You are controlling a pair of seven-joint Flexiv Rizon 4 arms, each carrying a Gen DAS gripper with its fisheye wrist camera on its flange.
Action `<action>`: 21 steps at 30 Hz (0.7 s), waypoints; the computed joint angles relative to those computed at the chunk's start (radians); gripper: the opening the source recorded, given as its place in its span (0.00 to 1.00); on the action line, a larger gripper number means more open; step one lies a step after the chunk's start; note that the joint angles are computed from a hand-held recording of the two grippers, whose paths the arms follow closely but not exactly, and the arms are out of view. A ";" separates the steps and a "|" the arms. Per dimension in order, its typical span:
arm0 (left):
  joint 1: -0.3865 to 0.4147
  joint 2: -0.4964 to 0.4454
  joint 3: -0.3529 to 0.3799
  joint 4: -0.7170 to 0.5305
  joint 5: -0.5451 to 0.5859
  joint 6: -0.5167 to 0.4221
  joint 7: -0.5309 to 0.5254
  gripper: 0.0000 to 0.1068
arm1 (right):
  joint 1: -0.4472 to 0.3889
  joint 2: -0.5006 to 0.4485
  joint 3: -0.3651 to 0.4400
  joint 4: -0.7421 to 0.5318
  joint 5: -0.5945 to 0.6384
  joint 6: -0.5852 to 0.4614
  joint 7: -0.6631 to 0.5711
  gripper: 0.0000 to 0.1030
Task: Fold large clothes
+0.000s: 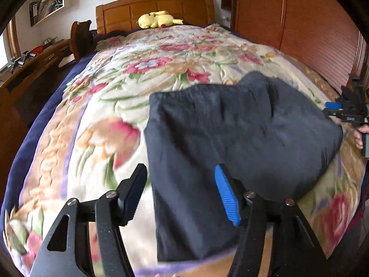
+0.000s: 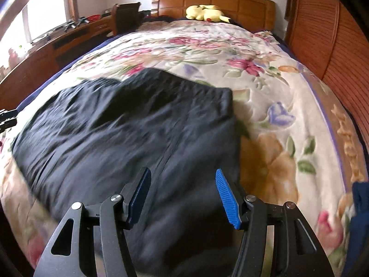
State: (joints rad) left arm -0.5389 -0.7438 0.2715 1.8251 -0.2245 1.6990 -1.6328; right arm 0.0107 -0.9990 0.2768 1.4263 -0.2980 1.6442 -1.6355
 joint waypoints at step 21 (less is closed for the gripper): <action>-0.093 -0.071 0.071 0.075 -0.080 0.036 -0.043 0.73 | 0.079 0.073 -0.175 0.202 0.001 0.118 0.175 0.67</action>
State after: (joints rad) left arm -0.6315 -0.8151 0.3427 1.8996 -0.3046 1.7354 -1.6755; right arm 0.0900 -0.9256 0.1019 1.6283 -0.2968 1.7619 -1.4603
